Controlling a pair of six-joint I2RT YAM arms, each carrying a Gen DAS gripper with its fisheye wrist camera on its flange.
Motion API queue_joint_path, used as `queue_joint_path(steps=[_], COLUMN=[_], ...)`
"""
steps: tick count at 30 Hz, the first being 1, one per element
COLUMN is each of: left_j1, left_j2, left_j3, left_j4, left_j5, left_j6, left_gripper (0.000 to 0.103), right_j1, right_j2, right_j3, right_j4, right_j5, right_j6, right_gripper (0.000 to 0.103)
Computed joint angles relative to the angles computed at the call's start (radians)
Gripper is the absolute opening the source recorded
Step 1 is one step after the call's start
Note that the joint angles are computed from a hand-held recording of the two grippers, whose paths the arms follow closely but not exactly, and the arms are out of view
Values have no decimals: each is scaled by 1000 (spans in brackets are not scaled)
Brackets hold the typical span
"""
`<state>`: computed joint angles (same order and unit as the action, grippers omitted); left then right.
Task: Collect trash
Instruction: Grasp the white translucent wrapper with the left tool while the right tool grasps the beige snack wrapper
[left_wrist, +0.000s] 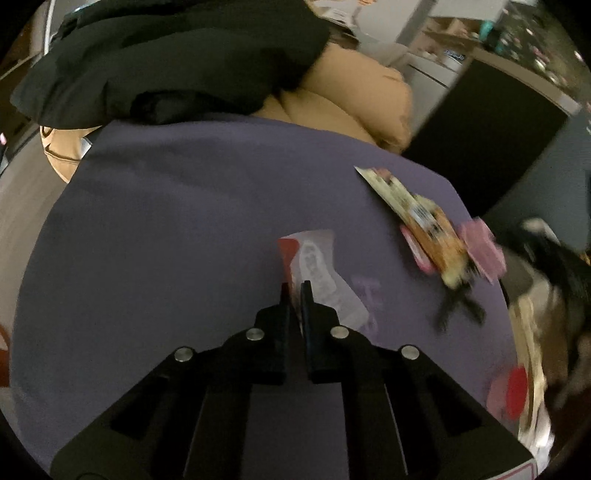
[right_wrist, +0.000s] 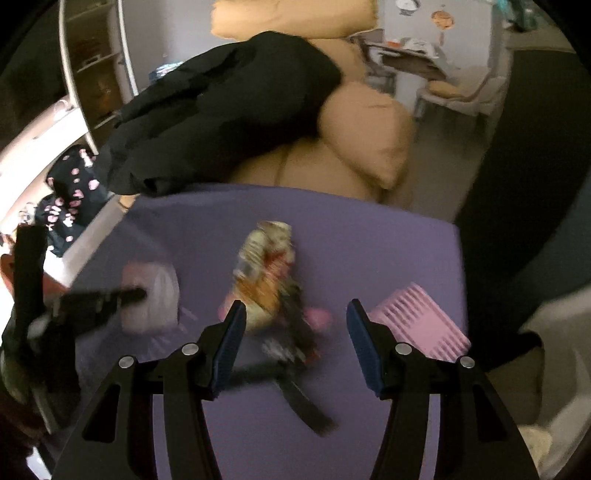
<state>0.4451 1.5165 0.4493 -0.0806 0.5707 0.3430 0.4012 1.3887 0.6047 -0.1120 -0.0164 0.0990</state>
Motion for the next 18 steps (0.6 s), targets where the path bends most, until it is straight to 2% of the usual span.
queue_joint_path(steps=[3, 7, 9, 10, 11, 14, 18], left_j1=[71, 112, 136, 136, 149, 174, 200], left_j2=[-56, -100, -115, -114, -112, -97, -101], left_j3=[-33, -81, -98, -102, -105, -104, -116], left_j4=[-86, -109, -116, -108, -112, -123, -133], left_j5=[44, 33, 39, 37, 42, 56, 67], left_j6=[116, 178, 204, 201, 211, 223, 238], left_gripper=[5, 5, 5, 5, 5, 6, 6], right_j1=[25, 48, 45, 37, 29, -7, -42], right_j2=[124, 279, 360, 382, 396, 376, 284], right_j3=[88, 191, 253, 266, 268, 227, 162], right_j4=[13, 8, -38, -45, -40, -1, -4], right_j5=[-2, 15, 9, -4, -26, -95, -137], right_j6=[4, 18, 44, 56, 70, 89, 60], right_gripper=[54, 54, 53, 48, 42, 34, 29])
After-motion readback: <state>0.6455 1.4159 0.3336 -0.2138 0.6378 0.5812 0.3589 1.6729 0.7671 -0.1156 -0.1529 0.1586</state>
